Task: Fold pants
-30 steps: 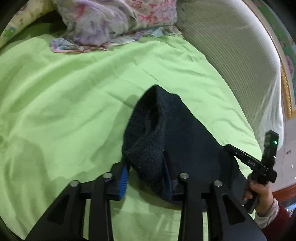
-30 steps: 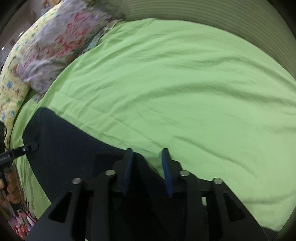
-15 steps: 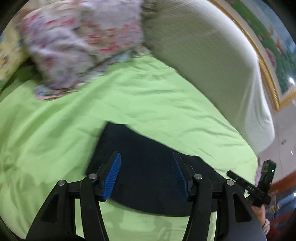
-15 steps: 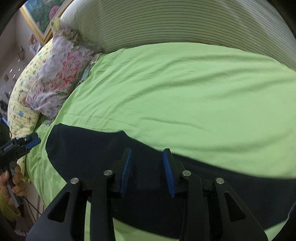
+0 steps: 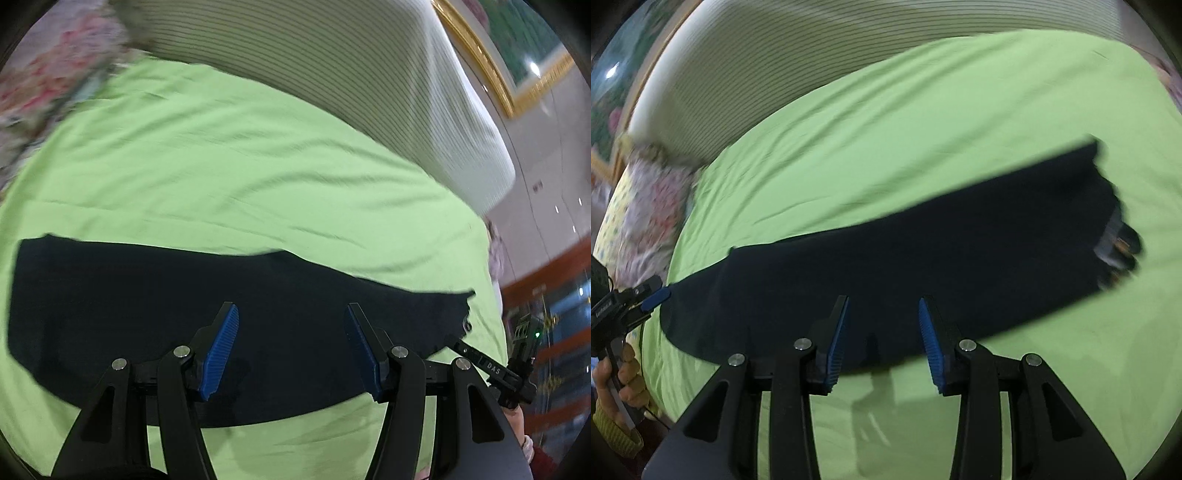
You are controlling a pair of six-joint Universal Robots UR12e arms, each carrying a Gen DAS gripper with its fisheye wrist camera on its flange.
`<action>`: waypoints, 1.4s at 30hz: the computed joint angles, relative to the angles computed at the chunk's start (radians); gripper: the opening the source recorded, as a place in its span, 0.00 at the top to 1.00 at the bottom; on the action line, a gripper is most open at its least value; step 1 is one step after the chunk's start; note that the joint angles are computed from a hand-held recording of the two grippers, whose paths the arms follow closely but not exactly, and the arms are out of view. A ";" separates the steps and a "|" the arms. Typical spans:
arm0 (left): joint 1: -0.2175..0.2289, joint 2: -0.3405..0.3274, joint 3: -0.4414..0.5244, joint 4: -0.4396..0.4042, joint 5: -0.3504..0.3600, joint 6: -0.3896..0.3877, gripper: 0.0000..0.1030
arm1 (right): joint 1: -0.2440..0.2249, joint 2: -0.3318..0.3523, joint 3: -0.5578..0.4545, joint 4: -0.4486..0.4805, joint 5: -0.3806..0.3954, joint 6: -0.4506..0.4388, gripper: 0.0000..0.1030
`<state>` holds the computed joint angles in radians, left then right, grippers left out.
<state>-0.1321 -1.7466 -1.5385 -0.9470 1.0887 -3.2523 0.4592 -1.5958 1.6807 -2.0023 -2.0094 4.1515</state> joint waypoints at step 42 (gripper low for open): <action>-0.314 -0.403 0.585 -0.573 -0.019 0.422 0.33 | -0.090 -0.182 0.219 -0.179 -0.142 0.395 0.87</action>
<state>-0.4466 -2.1492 -0.9536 -1.5204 1.0699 -2.8299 0.3690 -1.7775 1.8996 -2.1818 -2.1517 4.5461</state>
